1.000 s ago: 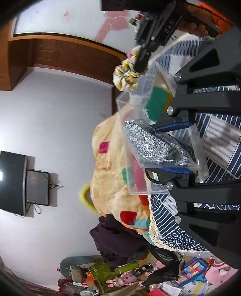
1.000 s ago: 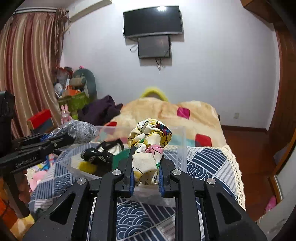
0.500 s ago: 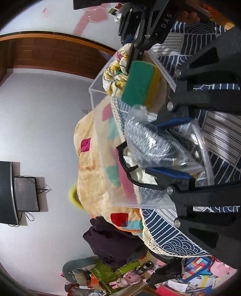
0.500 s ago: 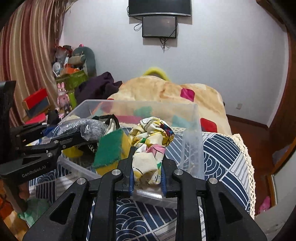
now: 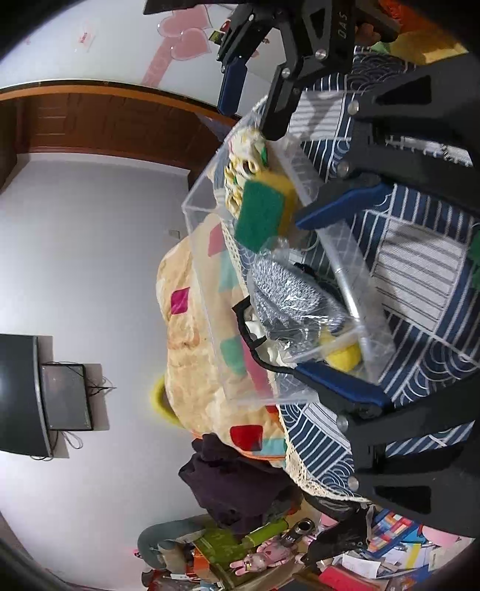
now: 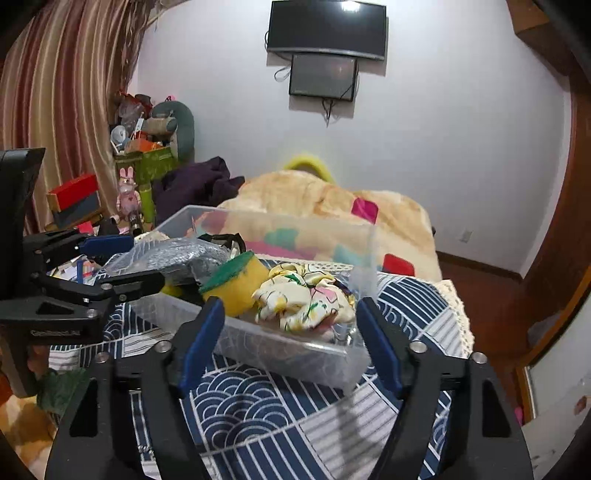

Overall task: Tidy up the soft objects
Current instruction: 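Grasp the braided bracelet with the right tool while the left tool grasps the green knit glove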

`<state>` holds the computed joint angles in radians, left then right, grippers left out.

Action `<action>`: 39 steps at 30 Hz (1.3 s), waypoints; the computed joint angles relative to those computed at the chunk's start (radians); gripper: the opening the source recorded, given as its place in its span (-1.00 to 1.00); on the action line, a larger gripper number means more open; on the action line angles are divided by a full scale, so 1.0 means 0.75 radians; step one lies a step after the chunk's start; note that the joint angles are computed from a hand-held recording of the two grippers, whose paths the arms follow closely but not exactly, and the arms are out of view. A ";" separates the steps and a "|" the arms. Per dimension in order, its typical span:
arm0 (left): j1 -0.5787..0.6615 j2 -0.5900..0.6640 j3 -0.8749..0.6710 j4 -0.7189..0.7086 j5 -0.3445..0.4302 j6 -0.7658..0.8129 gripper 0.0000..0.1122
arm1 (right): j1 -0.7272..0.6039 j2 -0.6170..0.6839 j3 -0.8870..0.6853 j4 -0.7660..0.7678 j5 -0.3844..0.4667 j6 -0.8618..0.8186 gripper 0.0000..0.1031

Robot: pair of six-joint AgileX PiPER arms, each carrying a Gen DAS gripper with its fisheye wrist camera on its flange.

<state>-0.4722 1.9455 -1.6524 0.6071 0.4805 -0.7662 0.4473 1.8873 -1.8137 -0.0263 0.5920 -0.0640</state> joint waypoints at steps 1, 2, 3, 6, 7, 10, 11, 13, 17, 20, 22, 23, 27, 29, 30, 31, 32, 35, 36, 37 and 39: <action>-0.011 -0.035 0.046 0.065 -0.010 -0.075 0.53 | 0.002 -0.021 0.028 -0.008 -0.016 0.007 0.49; -0.022 -0.063 0.086 0.129 -0.017 -0.144 0.60 | 0.007 -0.041 0.056 -0.018 -0.033 0.018 0.50; -0.034 -0.094 0.128 0.195 -0.021 -0.216 0.63 | 0.010 -0.066 0.090 -0.012 -0.053 0.018 0.55; -0.071 -0.176 0.242 0.338 -0.018 -0.371 0.71 | 0.014 -0.134 0.196 0.057 -0.110 -0.014 0.63; -0.085 -0.203 0.283 0.373 -0.017 -0.407 0.75 | 0.012 -0.144 0.217 0.089 -0.119 -0.042 0.64; -0.127 -0.265 0.392 0.459 -0.005 -0.488 0.78 | 0.017 -0.189 0.313 0.184 -0.145 -0.125 0.64; -0.139 -0.284 0.431 0.476 -0.002 -0.500 0.78 | 0.018 -0.203 0.347 0.214 -0.148 -0.153 0.64; -0.169 -0.312 0.507 0.518 0.013 -0.548 0.79 | 0.023 -0.239 0.435 0.267 -0.156 -0.203 0.64; -0.197 -0.325 0.615 0.475 0.014 -0.565 0.79 | 0.016 -0.243 0.518 0.439 -0.109 -0.329 0.64; -0.214 -0.330 0.704 0.462 0.001 -0.641 0.79 | 0.016 -0.241 0.568 0.553 -0.081 -0.394 0.64; -0.216 -0.336 0.772 0.471 -0.018 -0.719 0.79 | 0.021 -0.239 0.602 0.630 -0.076 -0.444 0.64; -0.215 -0.343 0.808 0.486 -0.038 -0.764 0.79 | 0.024 -0.235 0.610 0.651 -0.070 -0.458 0.64; -0.171 -0.377 0.921 0.529 -0.184 -0.918 0.79 | 0.047 -0.215 0.642 0.680 -0.052 -0.478 0.63; -0.158 -0.390 0.955 0.580 -0.233 -1.009 0.72 | 0.084 -0.237 0.686 0.612 -0.111 -0.437 0.61; -0.151 -0.390 0.961 0.594 -0.258 -1.037 0.66 | 0.096 -0.241 0.692 0.589 -0.119 -0.427 0.52; -0.133 -0.391 0.971 0.583 -0.309 -1.033 0.52 | 0.104 -0.241 0.696 0.594 -0.120 -0.442 0.40; -0.130 -0.395 0.975 0.603 -0.329 -1.056 0.42 | 0.110 -0.245 0.700 0.590 -0.119 -0.444 0.35; -0.148 -0.392 0.958 0.581 -0.342 -1.009 0.08 | 0.152 -0.249 0.726 0.482 -0.172 -0.380 -0.08; -0.152 -0.388 0.949 0.559 -0.346 -0.978 -0.01 | 0.159 -0.250 0.732 0.459 -0.188 -0.361 -0.33; -0.159 -0.390 0.944 0.536 -0.354 -0.940 -0.19 | 0.153 -0.253 0.739 0.478 -0.200 -0.369 -0.58; -0.170 -0.398 0.939 0.463 -0.364 -0.842 -0.44 | 0.116 -0.246 0.736 0.619 -0.182 -0.473 -0.78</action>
